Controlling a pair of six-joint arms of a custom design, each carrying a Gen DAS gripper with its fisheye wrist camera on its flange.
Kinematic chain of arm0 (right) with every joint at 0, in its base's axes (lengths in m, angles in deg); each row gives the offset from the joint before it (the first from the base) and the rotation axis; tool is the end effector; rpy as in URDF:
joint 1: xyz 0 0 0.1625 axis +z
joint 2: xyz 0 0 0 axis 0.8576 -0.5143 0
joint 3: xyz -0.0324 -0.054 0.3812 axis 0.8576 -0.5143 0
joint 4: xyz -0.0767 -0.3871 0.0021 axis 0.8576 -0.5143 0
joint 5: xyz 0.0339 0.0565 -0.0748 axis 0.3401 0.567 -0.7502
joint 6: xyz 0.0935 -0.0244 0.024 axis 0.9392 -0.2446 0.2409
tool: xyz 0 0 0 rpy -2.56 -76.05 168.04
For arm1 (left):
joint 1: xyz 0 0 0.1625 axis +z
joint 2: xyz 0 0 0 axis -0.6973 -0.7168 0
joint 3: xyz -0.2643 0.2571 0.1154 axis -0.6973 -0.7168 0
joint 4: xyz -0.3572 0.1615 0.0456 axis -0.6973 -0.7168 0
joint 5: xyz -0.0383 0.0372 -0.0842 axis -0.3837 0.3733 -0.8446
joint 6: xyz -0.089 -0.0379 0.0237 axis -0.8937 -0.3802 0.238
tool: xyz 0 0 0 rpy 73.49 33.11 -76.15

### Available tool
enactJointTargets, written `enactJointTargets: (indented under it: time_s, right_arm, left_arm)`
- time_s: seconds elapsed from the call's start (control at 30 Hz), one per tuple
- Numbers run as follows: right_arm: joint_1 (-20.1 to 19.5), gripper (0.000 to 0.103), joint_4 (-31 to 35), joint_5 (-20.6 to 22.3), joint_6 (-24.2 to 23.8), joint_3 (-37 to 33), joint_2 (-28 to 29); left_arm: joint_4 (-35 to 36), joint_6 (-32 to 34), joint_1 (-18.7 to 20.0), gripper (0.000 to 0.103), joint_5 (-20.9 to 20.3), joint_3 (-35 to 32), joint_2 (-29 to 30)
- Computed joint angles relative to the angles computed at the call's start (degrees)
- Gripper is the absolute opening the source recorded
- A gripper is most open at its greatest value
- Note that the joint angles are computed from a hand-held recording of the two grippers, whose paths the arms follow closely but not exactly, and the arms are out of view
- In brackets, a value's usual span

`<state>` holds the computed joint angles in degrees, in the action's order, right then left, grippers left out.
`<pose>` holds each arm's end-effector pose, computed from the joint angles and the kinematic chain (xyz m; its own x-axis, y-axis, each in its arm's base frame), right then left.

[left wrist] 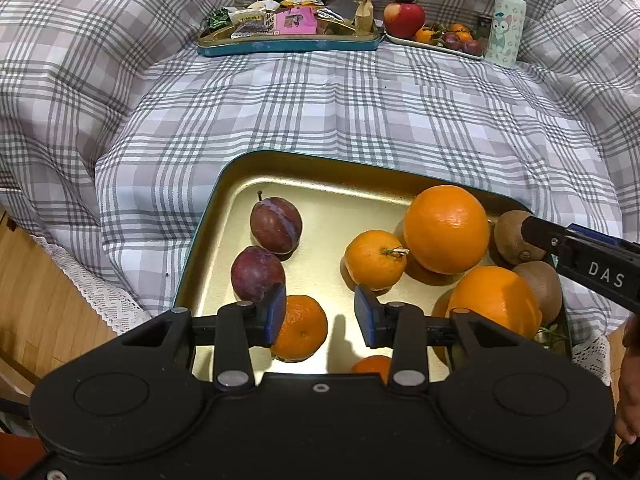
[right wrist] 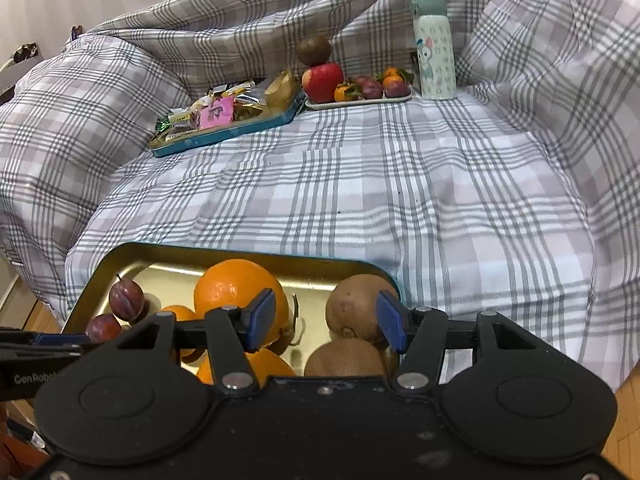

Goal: Organize fruits

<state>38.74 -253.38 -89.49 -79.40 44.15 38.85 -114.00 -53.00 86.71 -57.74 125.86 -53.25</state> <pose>0.1609 -0.4539 0.0419 -0.7935 -0.2793 0.5407 -0.5439 0.7240 -0.4243 -0.1201 -0.4063 0.1112 -0.6917 -0.2562 -0.6752 0.2308 0.8075 -0.5429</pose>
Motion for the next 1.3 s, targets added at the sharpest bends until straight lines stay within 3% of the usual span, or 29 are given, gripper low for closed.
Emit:
enactJointTargets:
  time_s: [0.87, 1.3]
  right_arm:
    - [3.24, 0.059, 3.21, -6.35, 4.00, 4.05, -4.90]
    - [4.52, 0.059, 1.08, -7.66, 2.84, 8.07, -7.06]
  left_arm:
    - [5.63, -3.42, -1.62, 0.047, -1.11, -1.14, 0.00]
    - [9.15, -6.35, -4.28, 0.047, -1.97, -0.26, -0.97]
